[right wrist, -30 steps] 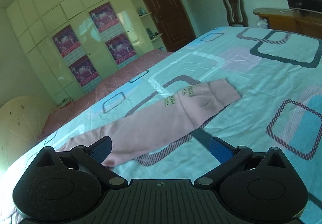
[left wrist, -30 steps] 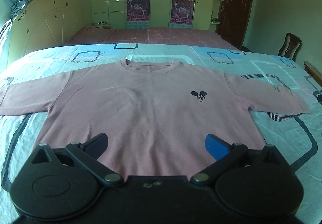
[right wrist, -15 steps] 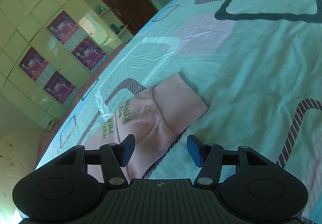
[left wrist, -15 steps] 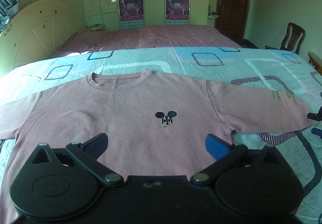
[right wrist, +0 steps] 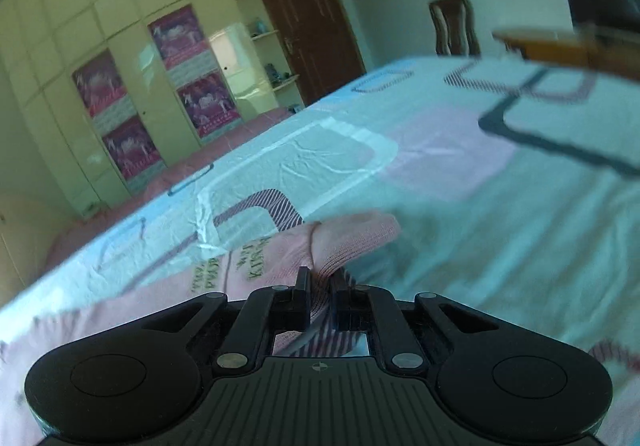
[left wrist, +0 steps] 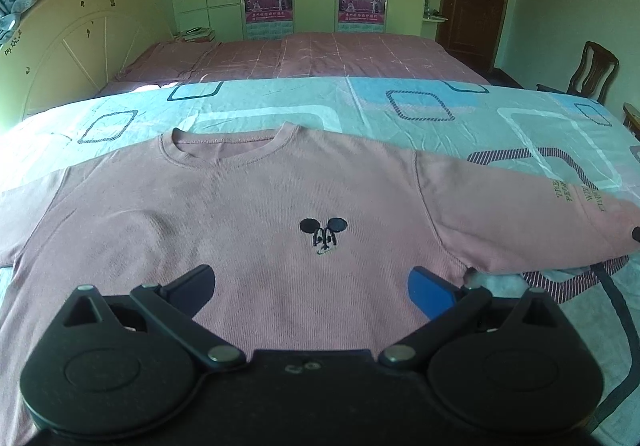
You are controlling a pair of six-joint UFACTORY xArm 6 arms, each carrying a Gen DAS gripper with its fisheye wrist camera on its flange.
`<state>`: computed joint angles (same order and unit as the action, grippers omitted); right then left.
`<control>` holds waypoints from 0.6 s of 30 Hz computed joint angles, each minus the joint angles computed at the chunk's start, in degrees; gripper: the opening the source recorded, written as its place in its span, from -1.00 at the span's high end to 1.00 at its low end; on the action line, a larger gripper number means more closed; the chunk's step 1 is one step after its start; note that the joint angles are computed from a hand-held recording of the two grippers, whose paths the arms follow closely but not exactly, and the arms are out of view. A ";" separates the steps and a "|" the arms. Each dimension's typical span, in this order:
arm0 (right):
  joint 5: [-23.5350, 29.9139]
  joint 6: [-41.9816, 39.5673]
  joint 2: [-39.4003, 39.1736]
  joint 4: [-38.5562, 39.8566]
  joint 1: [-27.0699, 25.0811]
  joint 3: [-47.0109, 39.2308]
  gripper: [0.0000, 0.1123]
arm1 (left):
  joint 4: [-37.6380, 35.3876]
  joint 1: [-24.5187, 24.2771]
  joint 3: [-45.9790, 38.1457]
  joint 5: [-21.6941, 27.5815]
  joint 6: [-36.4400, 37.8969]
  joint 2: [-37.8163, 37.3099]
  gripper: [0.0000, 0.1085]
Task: Fold small clothes
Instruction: 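Carry the cuff with the right tool across the sweatshirt body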
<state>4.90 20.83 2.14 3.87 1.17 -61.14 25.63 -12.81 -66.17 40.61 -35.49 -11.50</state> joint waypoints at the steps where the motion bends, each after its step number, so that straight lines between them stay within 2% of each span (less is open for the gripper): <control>1: 3.68 1.97 0.76 1.47 -0.49 -1.04 0.86 | -0.22 -0.01 -0.37 0.65 0.41 0.35 -0.88; 2: 4.97 1.54 1.09 5.34 -0.57 -1.25 0.86 | -0.62 0.06 -0.71 1.34 0.86 0.62 -0.88; 3: 4.10 -1.21 0.62 9.20 -0.35 -0.55 0.86 | -1.30 0.21 -0.95 1.97 1.60 0.77 -0.88; 4: 4.43 -2.95 0.21 10.66 -0.15 -0.46 0.86 | -1.89 0.56 -0.82 2.24 2.43 0.66 -0.88; 8: 5.90 -0.39 0.15 10.63 -0.08 -1.19 0.86 | -3.15 2.78 1.86 0.75 4.11 -1.41 -0.88; 13: 8.22 1.73 1.38 11.37 -0.28 -3.91 0.85 | -5.32 7.79 5.74 -1.18 5.95 -4.38 -0.88; 14: 8.30 2.60 1.95 9.78 -0.06 -4.87 0.85 | -6.13 9.07 6.48 -1.76 6.92 -4.90 -0.88; 18: 6.94 12.23 1.17 -4.86 2.35 -6.81 0.86 | -12.40 14.98 9.27 -4.88 14.21 -6.20 -0.88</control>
